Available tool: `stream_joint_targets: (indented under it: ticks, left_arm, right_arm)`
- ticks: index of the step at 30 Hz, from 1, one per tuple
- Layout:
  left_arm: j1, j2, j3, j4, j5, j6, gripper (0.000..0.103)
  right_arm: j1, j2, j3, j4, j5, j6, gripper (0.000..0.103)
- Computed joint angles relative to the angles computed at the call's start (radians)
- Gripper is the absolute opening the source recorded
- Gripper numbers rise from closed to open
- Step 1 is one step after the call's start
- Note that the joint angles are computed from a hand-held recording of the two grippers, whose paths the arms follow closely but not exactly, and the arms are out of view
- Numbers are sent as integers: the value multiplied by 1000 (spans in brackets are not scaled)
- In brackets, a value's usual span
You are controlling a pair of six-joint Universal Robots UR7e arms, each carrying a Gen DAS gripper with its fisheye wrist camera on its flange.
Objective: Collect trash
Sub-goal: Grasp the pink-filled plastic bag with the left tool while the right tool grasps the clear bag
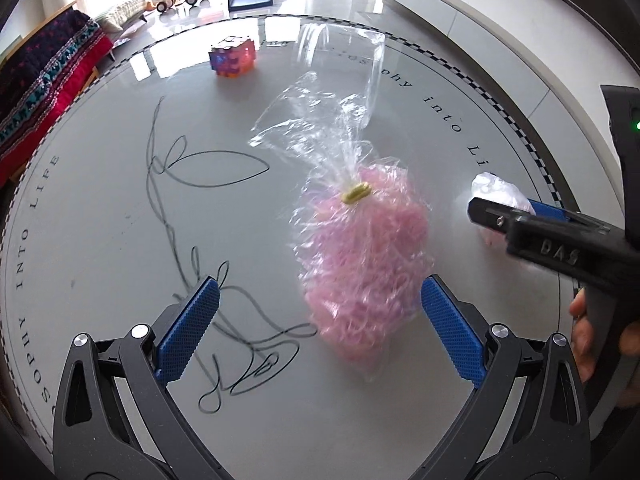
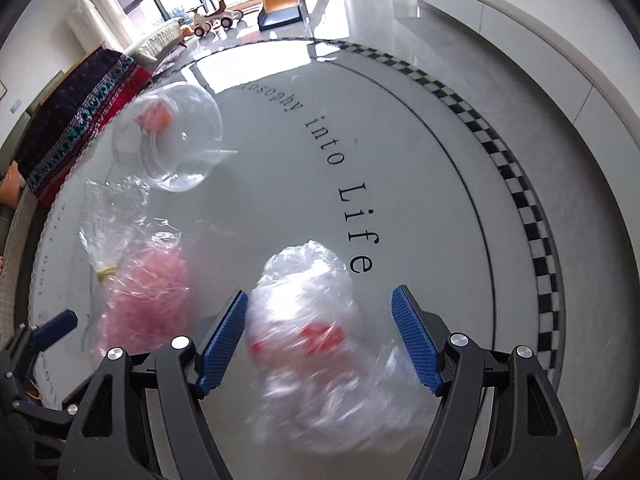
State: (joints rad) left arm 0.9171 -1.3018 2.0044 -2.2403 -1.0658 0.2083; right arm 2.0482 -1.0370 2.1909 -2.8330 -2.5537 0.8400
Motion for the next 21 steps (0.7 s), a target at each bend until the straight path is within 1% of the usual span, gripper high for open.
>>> stream_joint_targets:
  ticks: [1, 2, 3, 4, 9, 14, 15, 16, 17, 18, 19, 20, 21]
  left_arm:
    - [-1, 8, -2, -9, 5, 2, 98]
    - [-3, 14, 0, -19, 11, 1, 98]
    - [-5, 20, 1, -28, 15, 2, 98]
    - [-5, 26, 0, -34, 14, 3, 98]
    - [-12, 51, 6, -64, 8, 14, 98]
    - [-7, 88, 0, -99, -3, 18, 98]
    - [3, 94, -5, -104, -20, 13, 98]
    - [11, 99, -13, -93, -36, 7, 96]
    - [22, 102, -23, -79, -63, 2, 91]
    - [29, 102, -28, -73, -80, 1, 90]
    - [29, 95, -21, -82, -87, 20, 83]
    - [31, 90, -22, -77, -100, 30, 74]
    - [33, 86, -24, -69, -112, 34, 71]
  right_arm:
    - [5, 6, -7, 17, -17, -2, 68]
    - [11, 12, -17, 60, -45, 14, 62]
    - [18, 17, -28, 119, -79, 40, 52]
    - [21, 17, -33, 135, -86, 43, 51]
    - [24, 12, -4, 62, -85, 20, 50]
    - [26, 19, -6, 66, -99, 29, 49]
    - [24, 19, -6, 62, -97, 28, 49]
    - [28, 16, -5, 73, -96, 39, 49]
    - [30, 11, -6, 87, -91, 56, 49]
    - [31, 7, -3, 87, -84, 64, 49]
    - [31, 5, -2, 79, -78, 64, 49]
    - [30, 6, -2, 61, -68, 59, 49]
    - [32, 4, 3, 49, -58, 61, 49]
